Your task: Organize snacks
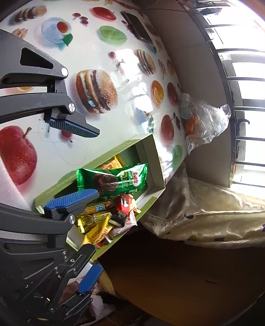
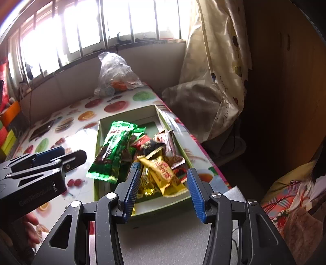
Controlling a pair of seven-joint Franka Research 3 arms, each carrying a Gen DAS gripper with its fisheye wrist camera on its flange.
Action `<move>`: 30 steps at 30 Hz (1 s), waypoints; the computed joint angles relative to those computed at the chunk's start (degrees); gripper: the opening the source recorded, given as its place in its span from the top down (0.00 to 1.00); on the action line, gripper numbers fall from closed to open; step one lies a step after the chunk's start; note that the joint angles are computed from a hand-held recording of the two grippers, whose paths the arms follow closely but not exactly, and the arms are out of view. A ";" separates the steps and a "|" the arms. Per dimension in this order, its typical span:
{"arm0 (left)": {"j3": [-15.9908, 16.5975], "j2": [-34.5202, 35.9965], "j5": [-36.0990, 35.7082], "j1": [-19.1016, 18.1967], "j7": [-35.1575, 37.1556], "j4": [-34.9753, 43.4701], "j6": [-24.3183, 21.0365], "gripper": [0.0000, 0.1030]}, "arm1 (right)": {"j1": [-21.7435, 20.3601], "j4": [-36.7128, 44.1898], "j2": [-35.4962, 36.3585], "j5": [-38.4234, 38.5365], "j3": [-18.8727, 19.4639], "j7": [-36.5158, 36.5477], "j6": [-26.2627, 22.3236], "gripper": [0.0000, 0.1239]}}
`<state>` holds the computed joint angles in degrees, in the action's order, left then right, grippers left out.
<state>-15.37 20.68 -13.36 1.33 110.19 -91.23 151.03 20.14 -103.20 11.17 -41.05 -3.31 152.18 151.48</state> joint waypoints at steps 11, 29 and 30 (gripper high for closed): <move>1.95 -5.29 1.53 0.13 -1.75 -11.10 2.71 0.48 | 0.68 -4.33 -1.61 -0.53 1.57 1.43 -1.43 0.60; 2.77 -7.05 2.97 -0.68 -2.44 -16.09 3.29 0.47 | 1.31 -7.61 -1.84 -2.21 2.43 4.45 -2.74 0.56; 2.79 -7.10 3.15 -0.73 -2.48 -16.38 3.93 0.47 | 1.47 -7.45 -1.75 -2.58 2.45 4.57 -3.22 0.56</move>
